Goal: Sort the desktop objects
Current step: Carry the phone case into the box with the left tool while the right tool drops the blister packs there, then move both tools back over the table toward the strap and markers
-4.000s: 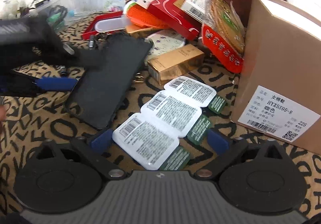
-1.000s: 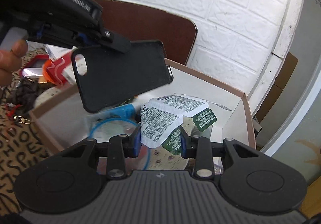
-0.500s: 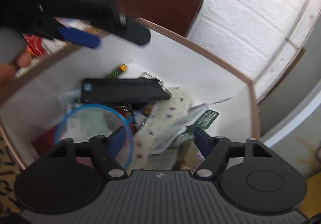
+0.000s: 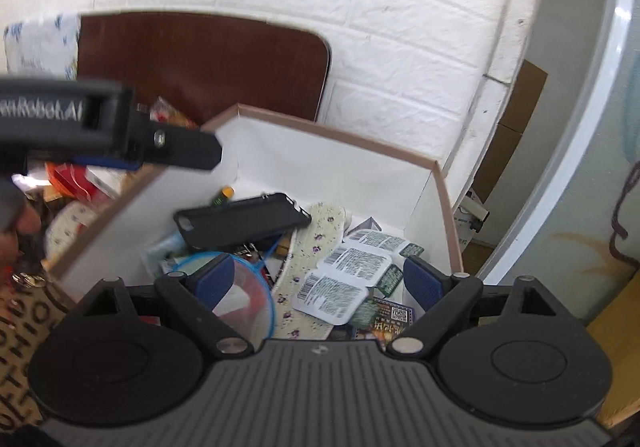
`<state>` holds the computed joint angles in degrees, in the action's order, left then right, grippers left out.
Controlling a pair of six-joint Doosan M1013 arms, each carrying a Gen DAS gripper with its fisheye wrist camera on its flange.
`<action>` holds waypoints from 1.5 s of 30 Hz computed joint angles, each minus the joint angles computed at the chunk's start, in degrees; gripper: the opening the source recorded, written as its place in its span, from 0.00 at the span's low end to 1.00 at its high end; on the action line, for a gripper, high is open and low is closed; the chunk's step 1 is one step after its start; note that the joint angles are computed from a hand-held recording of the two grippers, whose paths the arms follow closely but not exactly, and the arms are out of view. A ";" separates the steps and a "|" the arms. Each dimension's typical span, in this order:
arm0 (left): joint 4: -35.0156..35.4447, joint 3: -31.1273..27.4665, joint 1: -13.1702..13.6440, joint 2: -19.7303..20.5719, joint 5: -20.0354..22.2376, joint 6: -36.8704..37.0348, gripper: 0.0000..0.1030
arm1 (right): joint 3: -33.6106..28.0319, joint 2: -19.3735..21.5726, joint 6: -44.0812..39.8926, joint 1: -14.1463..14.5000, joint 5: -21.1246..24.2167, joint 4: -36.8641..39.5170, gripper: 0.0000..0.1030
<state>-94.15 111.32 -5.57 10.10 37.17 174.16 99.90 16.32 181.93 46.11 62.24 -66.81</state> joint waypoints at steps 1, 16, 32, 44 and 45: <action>1.10 0.38 0.15 -0.49 -0.09 -1.22 0.93 | 0.06 -0.03 0.21 0.69 0.42 -0.89 0.91; 8.15 7.83 2.69 -7.86 -7.08 -4.44 0.93 | -2.88 2.87 -0.23 8.33 5.11 -7.23 0.95; 13.33 11.44 14.96 -4.83 -6.99 -17.20 0.88 | -6.17 9.19 -4.85 8.96 -13.33 -5.38 0.95; 6.72 10.24 17.91 -0.69 -3.90 -11.02 0.53 | -9.97 13.14 -6.17 5.67 -23.18 -1.89 0.71; 6.48 10.13 18.12 -0.43 -3.72 -11.06 0.52 | -10.31 13.43 -6.47 5.42 -23.80 -1.90 0.71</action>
